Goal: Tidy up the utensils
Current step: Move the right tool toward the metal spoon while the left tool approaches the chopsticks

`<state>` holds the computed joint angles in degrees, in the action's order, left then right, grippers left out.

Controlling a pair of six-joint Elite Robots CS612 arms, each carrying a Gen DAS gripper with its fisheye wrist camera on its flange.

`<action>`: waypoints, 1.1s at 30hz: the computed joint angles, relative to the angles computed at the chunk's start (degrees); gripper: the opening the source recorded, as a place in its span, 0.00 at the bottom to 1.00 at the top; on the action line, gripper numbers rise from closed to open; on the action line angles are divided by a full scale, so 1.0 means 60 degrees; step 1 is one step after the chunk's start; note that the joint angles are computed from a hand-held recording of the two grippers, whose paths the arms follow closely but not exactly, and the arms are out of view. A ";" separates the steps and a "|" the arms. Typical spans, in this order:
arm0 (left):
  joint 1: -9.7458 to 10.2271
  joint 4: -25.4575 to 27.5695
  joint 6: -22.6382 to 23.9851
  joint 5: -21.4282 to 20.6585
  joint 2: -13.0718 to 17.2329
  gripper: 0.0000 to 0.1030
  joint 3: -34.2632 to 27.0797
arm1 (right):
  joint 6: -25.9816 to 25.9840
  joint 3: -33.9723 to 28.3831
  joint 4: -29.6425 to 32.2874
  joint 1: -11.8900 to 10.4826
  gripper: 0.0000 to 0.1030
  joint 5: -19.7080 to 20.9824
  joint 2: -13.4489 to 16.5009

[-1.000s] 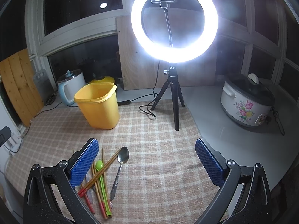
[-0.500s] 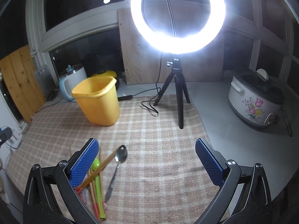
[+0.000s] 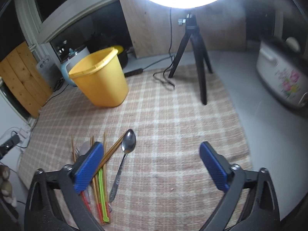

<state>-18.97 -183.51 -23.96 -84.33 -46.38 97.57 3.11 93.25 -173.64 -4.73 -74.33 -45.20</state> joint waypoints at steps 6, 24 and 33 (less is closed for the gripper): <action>0.0115 0.0491 -0.0324 -0.1037 0.0232 0.60 -0.0240 | -0.0270 -0.0553 0.1273 -0.0138 0.71 0.1134 0.0381; 0.0289 0.2008 -0.0730 -0.3188 0.1101 0.38 -0.1377 | -0.1302 -0.2194 0.3589 0.0152 0.41 0.1519 0.1339; 0.0398 0.2444 -0.1026 -0.3768 0.1465 0.34 -0.1760 | -0.1183 -0.2372 0.3649 0.0267 0.39 0.1047 0.1473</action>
